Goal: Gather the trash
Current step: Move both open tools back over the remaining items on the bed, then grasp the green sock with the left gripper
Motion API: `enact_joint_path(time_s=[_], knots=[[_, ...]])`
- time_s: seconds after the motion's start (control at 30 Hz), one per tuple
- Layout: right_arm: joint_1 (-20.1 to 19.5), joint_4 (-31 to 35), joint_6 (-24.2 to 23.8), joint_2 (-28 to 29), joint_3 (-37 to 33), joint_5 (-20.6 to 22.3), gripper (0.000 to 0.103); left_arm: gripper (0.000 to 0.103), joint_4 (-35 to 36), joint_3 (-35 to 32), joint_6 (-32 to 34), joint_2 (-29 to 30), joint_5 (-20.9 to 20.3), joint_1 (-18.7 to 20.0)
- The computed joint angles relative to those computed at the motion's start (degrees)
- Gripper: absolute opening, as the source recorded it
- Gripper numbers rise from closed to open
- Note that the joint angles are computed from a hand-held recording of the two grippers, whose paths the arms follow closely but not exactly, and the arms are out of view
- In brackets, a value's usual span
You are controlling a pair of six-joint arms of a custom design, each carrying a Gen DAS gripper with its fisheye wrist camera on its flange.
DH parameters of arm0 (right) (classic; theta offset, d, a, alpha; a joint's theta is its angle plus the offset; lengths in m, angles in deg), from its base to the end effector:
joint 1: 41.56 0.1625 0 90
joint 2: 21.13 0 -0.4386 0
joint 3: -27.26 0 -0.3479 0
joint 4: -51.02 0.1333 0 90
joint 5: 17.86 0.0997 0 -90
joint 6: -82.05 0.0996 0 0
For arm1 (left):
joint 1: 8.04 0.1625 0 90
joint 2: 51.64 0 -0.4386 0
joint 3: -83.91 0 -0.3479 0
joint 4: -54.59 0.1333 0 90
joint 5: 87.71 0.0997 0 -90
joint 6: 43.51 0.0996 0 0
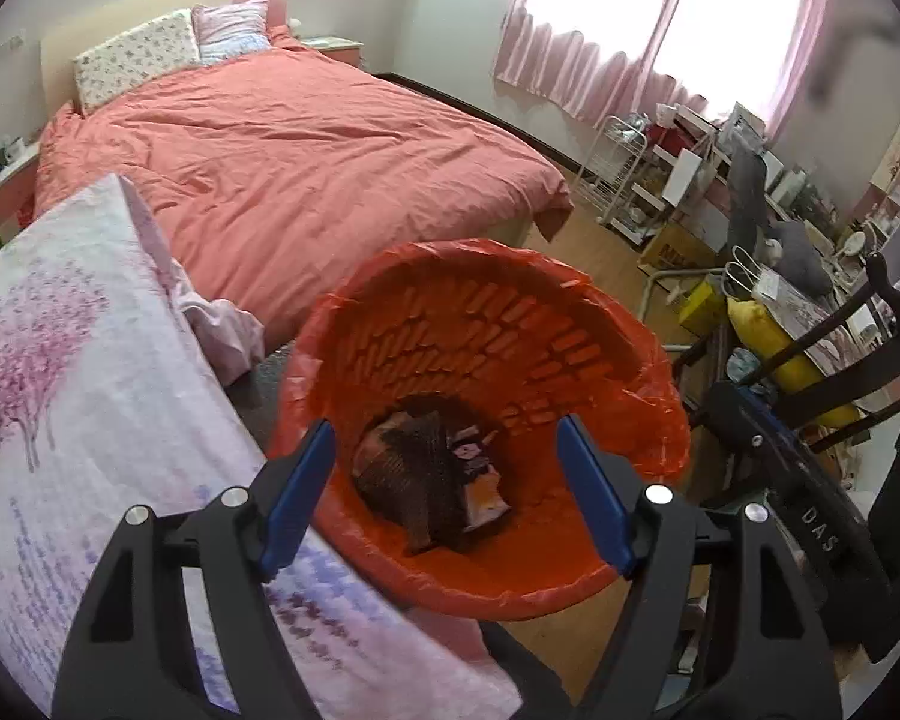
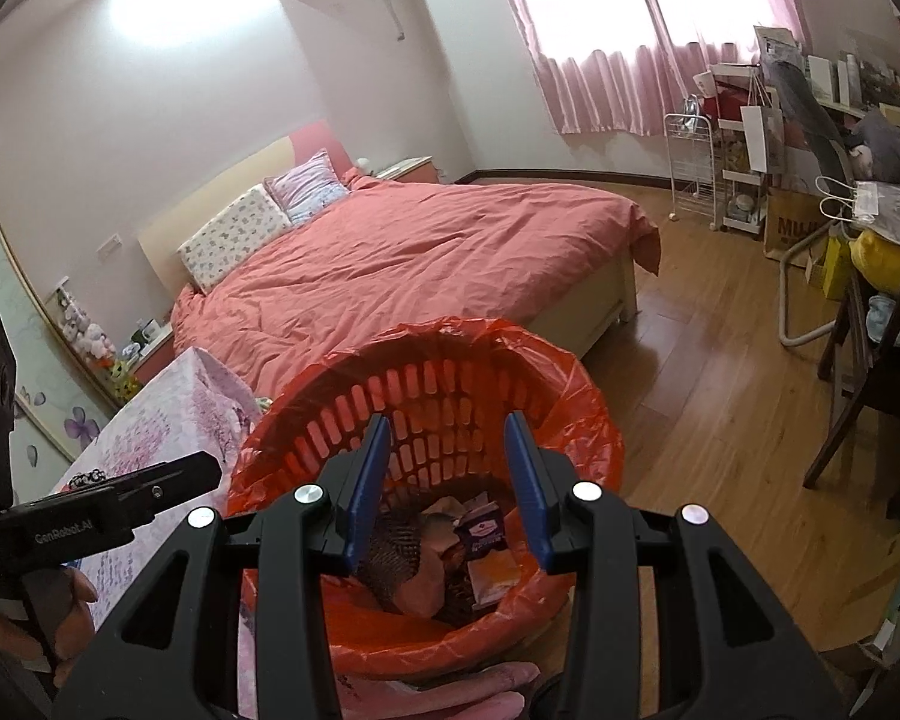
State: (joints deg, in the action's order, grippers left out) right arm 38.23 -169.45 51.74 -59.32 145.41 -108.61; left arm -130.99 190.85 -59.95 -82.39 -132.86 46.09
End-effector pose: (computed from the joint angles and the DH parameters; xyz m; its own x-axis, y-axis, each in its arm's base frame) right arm 0.0332 -0.5604 0.1047 -0.9049 -0.1543 0.3967 -0.3984 0.6348 -0.6620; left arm -0.1734 -0.5872 0.0154 -0.8390 0.0001 -0.5441 0.3287 0.7970 -0.5067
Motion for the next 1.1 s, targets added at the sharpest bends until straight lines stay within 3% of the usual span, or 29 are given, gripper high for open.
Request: enact_joint_path(time_s=[0.13,0.33,0.5,0.6,0.67,0.8,0.9,1.1], knots=[[0.8,-0.5,-0.8,0.1,0.6,0.1,0.041,0.075,-3.2,4.1,-0.3,-1.4,5.3,-1.1],[2.7,-0.5,-2.3,1.2,1.5,-0.1,0.041,0.075,-11.5,15.5,-1.3,-6.1,14.3,-3.1],[5.0,0.4,-3.9,2.4,2.2,-0.3,0.041,0.075,-17.1,27.6,-5.9,-11.3,25.1,-5.5],[6.7,1.0,-5.1,3.6,2.6,-0.5,0.041,0.075,-11.3,34.5,-15.1,-17.0,29.9,-6.1],[8.0,1.6,-5.9,4.4,2.8,-0.7,0.041,0.075,-1.4,38.0,-24.7,-22.3,32.2,-6.0],[10.4,3.0,-7.2,6.3,3.0,-1.3,0.041,0.074,18.3,43.0,-41.9,-34.0,33.9,-4.2],[12.4,4.0,-7.8,7.8,2.8,-2.2,0.041,0.074,24.6,44.4,-46.6,-38.7,34.0,-1.8],[15.3,5.9,-9.1,10.4,2.1,-3.9,0.041,0.073,5.1,46.8,-35.6,-35.3,31.5,3.6]])
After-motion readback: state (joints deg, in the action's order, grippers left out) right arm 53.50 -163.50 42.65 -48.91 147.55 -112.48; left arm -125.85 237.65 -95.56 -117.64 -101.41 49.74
